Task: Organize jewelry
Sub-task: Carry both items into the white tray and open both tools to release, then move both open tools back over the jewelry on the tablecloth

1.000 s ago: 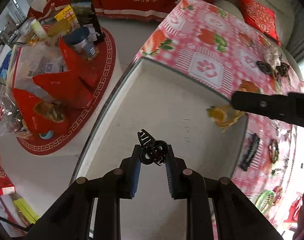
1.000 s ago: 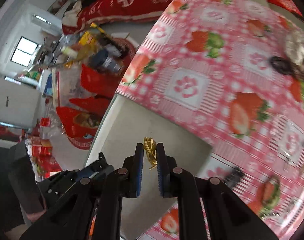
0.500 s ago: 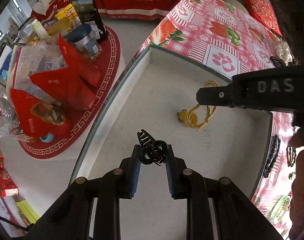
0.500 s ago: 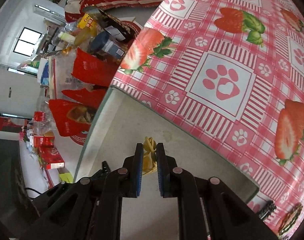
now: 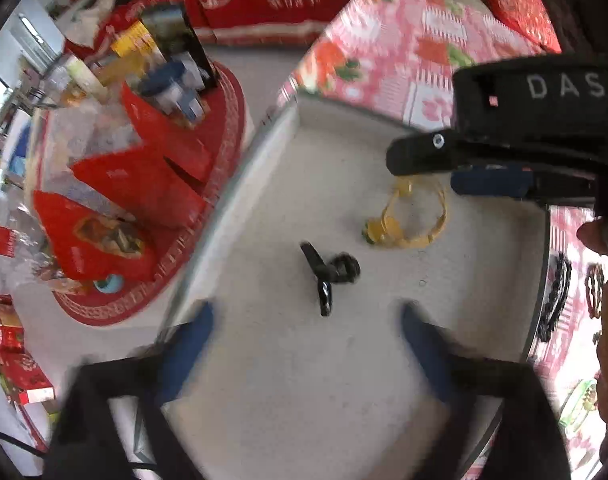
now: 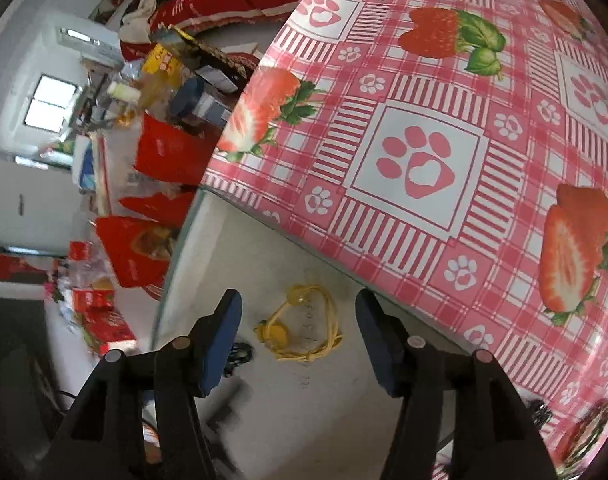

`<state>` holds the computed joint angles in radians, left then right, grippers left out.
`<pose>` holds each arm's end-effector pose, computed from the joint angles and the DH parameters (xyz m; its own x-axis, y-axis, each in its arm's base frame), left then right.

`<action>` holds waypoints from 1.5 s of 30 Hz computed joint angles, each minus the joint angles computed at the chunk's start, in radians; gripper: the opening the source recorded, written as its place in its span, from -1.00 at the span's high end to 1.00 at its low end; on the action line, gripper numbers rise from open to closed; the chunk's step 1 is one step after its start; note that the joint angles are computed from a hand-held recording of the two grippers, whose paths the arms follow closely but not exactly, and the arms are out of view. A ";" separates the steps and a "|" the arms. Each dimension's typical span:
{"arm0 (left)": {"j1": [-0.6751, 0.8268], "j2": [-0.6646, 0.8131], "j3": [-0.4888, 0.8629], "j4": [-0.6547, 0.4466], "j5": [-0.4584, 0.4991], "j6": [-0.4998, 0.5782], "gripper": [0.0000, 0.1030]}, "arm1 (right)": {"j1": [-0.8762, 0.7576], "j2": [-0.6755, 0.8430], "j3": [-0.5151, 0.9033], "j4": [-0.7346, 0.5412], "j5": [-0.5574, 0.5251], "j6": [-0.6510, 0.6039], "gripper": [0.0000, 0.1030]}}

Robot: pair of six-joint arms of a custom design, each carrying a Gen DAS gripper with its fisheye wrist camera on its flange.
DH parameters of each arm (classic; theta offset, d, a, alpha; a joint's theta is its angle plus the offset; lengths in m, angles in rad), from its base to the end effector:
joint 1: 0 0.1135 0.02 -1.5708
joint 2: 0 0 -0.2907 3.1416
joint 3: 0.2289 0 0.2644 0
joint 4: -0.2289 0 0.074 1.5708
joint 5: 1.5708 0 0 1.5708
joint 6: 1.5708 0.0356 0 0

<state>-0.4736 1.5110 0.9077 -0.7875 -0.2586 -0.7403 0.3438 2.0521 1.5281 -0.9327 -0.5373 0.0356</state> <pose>0.2428 -0.1142 0.2003 -0.9163 -0.2631 -0.3019 -0.2951 0.9533 0.0650 0.3888 0.1585 0.1904 -0.9470 -0.3066 -0.0957 -0.3109 0.8006 0.5122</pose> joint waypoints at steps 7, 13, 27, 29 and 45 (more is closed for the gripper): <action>-0.004 -0.011 0.029 -0.032 0.005 0.029 -0.97 | -0.067 -0.053 -0.011 -0.026 -0.127 0.021 -0.26; -0.031 -0.016 0.066 -0.060 0.033 0.056 -1.00 | -0.152 -0.159 -0.072 -0.025 -0.158 0.037 -0.64; -0.219 0.152 0.334 -0.171 0.040 0.095 -1.00 | -0.553 -0.331 -0.193 -0.139 0.020 -0.131 -1.00; -0.244 0.185 0.372 -0.177 0.038 0.105 -1.00 | -0.628 -0.336 -0.207 -0.162 0.047 -0.169 -0.99; -0.364 0.384 0.608 -0.161 0.128 0.202 -1.00 | -0.974 -0.364 -0.317 -0.220 0.237 -0.401 -0.99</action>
<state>-0.8373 1.8947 1.5162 -0.9486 -0.1302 -0.5380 -0.6303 1.6880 1.2110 -1.1528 -0.3000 -0.3656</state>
